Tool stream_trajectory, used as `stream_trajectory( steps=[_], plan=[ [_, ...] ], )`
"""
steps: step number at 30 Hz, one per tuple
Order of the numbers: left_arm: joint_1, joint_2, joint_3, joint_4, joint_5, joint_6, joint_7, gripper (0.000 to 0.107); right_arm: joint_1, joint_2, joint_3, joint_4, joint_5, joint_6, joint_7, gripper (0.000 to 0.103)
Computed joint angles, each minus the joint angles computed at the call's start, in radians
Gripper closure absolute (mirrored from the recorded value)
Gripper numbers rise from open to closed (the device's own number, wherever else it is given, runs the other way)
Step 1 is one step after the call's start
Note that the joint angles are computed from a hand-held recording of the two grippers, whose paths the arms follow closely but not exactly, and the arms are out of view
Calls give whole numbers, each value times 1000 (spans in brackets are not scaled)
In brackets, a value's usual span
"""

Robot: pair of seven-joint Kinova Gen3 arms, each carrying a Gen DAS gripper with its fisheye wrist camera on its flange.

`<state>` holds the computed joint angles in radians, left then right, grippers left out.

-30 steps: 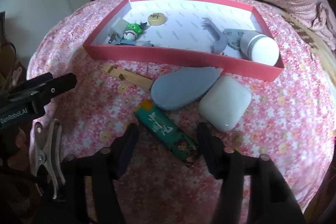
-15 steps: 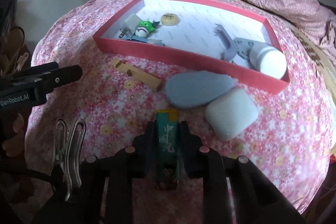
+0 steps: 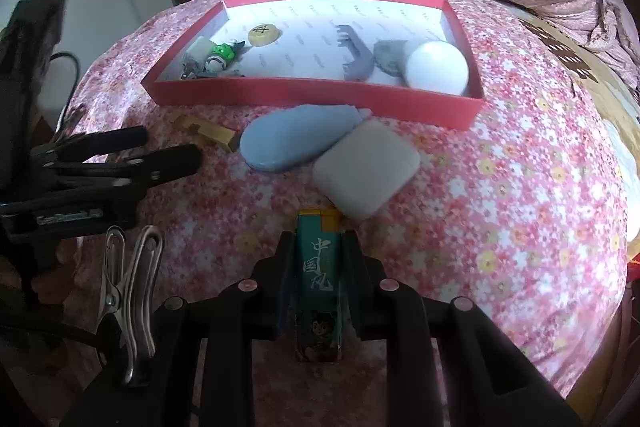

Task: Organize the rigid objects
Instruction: 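Grasp wooden bar with left gripper while right gripper holds green lighter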

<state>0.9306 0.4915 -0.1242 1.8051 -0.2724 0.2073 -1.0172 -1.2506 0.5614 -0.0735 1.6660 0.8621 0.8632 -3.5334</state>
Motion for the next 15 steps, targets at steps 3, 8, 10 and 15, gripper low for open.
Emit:
stream_trajectory(
  steps=[3,8,10,15],
  plan=[
    [98,36,-89,-45,-41,36,52,14,-6,-10,9,30,29,-33,-47,79],
    [152,68,-142,-75,-94,54,137,14,-16,-17,13,65,82,-56,-115,79],
    [151,72,-138,-86,-104,68,165,14,-18,-16,10,71,97,-56,-134,79],
    [128,69,-109,-101,-124,96,235,14,-21,-23,7,102,152,-75,-200,79]
  ],
)
